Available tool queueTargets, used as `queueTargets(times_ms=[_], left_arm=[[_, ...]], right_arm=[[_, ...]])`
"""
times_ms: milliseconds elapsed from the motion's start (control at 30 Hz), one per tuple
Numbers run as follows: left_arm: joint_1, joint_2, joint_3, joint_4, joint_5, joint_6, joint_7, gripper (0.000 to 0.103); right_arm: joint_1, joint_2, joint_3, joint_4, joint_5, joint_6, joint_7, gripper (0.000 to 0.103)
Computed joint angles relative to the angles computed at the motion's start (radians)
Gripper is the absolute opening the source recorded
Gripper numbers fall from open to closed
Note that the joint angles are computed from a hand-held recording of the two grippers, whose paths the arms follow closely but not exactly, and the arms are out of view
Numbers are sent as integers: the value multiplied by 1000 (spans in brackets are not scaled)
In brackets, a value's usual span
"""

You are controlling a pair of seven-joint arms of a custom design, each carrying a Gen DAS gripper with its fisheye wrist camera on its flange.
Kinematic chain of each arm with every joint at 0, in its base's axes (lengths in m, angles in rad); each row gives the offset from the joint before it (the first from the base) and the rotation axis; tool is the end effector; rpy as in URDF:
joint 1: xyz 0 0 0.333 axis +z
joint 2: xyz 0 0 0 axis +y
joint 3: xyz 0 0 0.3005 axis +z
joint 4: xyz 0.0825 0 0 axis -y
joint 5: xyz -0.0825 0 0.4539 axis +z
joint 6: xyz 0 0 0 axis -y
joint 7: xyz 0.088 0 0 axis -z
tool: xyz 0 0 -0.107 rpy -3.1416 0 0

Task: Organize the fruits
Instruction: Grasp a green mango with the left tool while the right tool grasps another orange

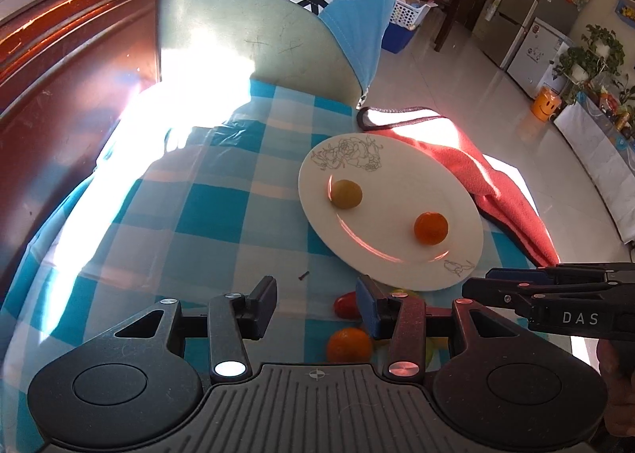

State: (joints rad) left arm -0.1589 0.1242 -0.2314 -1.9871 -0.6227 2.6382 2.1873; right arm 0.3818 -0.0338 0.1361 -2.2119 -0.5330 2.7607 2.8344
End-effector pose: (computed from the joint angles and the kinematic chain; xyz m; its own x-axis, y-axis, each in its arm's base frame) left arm 0.6338 -0.2411 0.4076 -0.5520 -0.8029 0.2253 -0.7339 0.3395 -0.5883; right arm 0.5290 0.3262 0.3988 -0.2025 -0.9341 -0.2940 -0.7749 0.3364 -0.5351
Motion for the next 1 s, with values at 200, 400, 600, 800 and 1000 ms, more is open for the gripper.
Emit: queueTargets(times_ms=[200, 400, 600, 800, 1000], left_arm=[[5, -73, 20, -102, 20, 6, -26, 42], [-1, -131, 34, -183, 12, 8, 3, 41], [-5, -158, 49, -221, -4, 0, 26, 41], [-4, -156, 54, -233, 31, -1, 8, 41], [-5, -144, 50, -233, 37, 26, 13, 39]], right_arm=[[15, -32, 12, -42, 60, -15, -39, 39], [26, -53, 21, -78, 103, -23, -54, 39], [37, -53, 28, -88, 130, -16, -83, 40], [49, -35, 29, -68, 152, -34, -136, 40], [52, -23, 27, -60, 160, -36, -149, 40]])
